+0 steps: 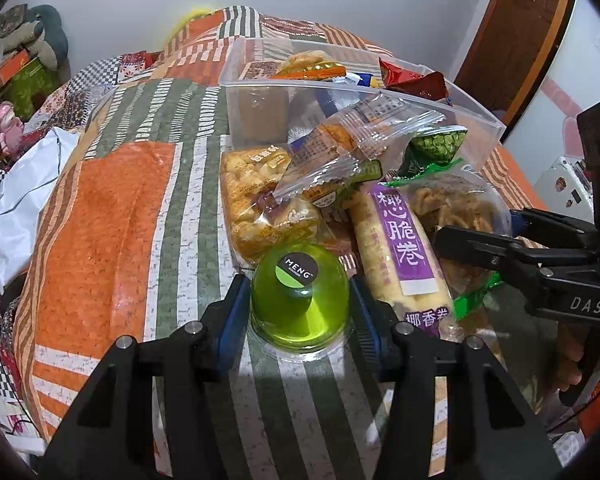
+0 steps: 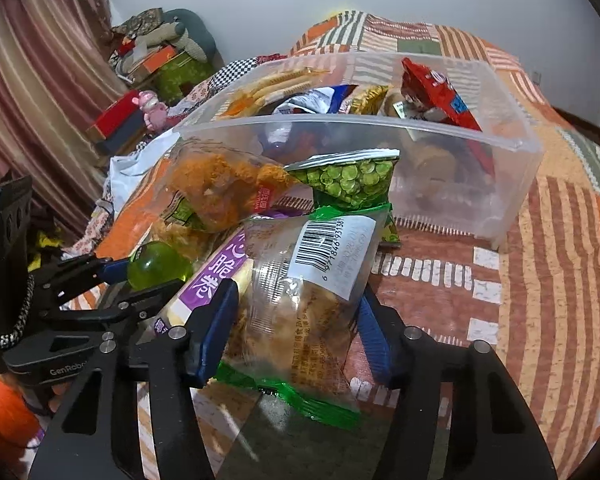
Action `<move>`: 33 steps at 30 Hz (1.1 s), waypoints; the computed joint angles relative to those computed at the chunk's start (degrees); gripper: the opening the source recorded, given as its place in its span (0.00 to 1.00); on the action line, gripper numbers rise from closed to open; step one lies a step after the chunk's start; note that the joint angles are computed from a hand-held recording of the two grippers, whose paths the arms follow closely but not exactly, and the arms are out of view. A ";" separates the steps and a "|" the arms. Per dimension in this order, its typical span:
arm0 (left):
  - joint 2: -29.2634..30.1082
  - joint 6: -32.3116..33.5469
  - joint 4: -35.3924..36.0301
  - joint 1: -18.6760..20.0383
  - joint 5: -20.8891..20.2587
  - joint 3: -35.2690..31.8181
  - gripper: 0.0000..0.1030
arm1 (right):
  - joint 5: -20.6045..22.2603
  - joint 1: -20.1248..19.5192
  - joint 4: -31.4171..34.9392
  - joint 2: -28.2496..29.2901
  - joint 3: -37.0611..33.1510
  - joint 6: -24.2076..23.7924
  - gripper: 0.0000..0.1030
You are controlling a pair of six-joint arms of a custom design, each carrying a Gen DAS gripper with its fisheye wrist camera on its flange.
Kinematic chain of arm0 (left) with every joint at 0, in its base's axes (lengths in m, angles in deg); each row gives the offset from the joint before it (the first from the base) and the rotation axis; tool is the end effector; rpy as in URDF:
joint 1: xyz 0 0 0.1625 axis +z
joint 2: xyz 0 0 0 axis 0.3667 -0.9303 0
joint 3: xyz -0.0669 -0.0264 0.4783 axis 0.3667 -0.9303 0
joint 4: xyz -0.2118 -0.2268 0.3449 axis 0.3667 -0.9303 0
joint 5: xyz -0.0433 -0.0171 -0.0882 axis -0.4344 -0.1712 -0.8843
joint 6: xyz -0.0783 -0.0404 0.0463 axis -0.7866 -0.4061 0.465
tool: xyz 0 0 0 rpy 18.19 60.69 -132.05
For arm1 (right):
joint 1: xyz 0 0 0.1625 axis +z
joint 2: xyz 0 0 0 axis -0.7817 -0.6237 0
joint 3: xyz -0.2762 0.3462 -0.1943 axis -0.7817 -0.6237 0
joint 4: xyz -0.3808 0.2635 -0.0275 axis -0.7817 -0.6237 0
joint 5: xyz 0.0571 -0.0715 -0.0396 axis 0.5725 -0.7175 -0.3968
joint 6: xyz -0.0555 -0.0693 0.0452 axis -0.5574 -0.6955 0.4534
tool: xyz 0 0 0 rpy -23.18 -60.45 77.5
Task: Organize snacks
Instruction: 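Lift jelly cup toward box with left tool while right tool carries cookie bag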
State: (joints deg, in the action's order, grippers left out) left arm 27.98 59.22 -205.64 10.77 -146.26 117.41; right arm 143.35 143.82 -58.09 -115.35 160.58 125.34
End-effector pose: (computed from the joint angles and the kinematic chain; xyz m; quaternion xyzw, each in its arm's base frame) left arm -0.1991 -0.3400 0.0175 0.3319 0.9102 -0.1391 0.2049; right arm 0.1037 -0.2482 0.1792 0.0827 -0.9286 0.2798 0.2293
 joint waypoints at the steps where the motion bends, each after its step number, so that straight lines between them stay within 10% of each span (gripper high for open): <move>1: -0.26 -0.38 0.00 -0.20 0.03 0.26 0.48 | 0.11 0.17 -0.11 -0.17 0.14 -0.16 0.52; 33: -12.19 -2.76 4.21 -5.36 4.47 1.68 0.48 | 6.46 10.07 -0.82 -8.86 -0.31 -0.05 0.49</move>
State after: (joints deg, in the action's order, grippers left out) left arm 15.79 56.46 -201.43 5.40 -141.79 119.09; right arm 149.82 153.89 -58.92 -124.20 160.28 125.29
